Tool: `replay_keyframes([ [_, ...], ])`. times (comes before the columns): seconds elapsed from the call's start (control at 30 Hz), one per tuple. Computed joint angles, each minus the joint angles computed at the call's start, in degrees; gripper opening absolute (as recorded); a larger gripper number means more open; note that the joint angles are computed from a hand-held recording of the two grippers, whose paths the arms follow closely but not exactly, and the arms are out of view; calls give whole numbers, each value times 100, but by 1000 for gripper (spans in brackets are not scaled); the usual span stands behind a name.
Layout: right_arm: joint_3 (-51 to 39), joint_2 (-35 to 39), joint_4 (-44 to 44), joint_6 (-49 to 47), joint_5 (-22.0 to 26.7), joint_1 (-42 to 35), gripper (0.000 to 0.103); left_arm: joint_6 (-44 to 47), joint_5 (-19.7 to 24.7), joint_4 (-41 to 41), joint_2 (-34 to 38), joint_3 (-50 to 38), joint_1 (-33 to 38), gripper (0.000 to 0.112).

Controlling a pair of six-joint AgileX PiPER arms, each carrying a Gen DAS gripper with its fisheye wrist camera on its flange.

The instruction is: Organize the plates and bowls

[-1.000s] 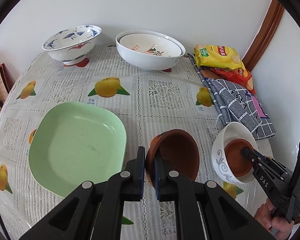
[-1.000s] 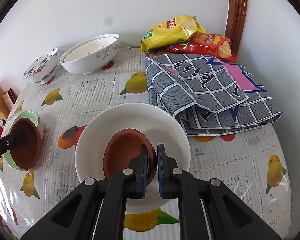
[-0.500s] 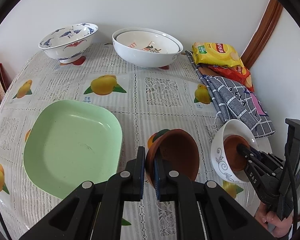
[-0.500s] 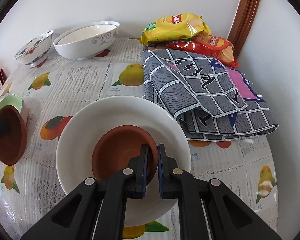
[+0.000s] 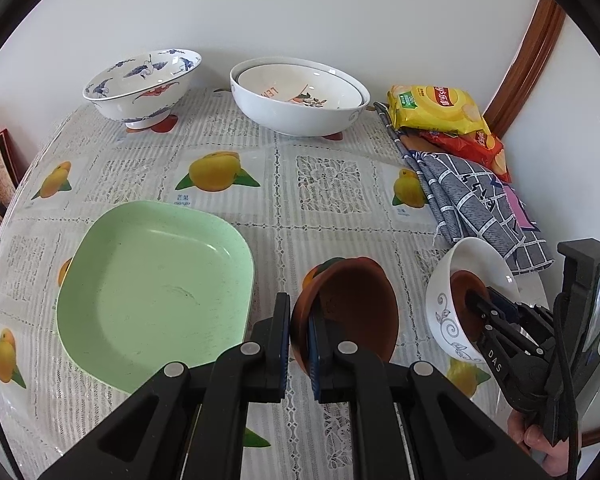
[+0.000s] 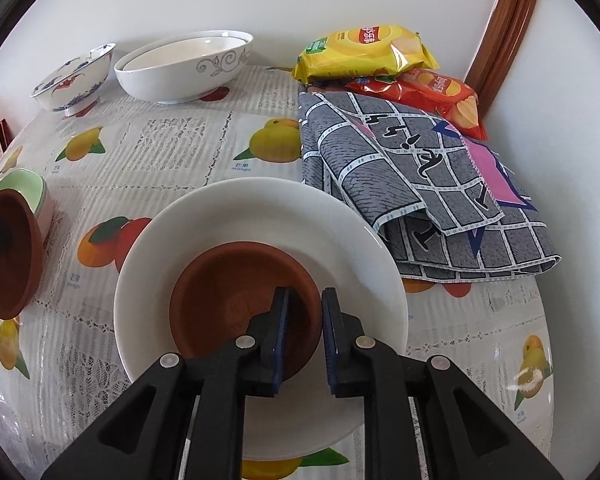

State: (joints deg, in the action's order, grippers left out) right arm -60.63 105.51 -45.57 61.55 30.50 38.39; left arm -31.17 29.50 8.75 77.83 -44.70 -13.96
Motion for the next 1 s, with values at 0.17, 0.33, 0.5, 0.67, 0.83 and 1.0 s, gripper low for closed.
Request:
replay_keyframes([
  [0.17, 68, -142, 0, -6, -19, -2, 30, -165, 23, 88, -68, 32, -131, 8],
  [0.33, 424, -665, 67, 139, -217, -55, 30, -587, 146, 414, -90, -104, -464, 8],
  [0.5, 1003, -1478, -378, 693, -245, -25, 40, -928, 177, 615, -17, -316, -915, 8],
  [0.67, 1528, -2137, -731, 914, -30, -86, 44, -1420, 325, 1009, 163, -659, -1426, 9],
  [0.83, 2013, -2519, -883, 1045, -63, -455, 46, -1576, 410, 1165, 456, -1009, -1775, 9],
  [1.0, 2409, -2876, -805, 990, -390, -1034, 46, -1479, 265, 975, 793, -1173, -1861, 9],
])
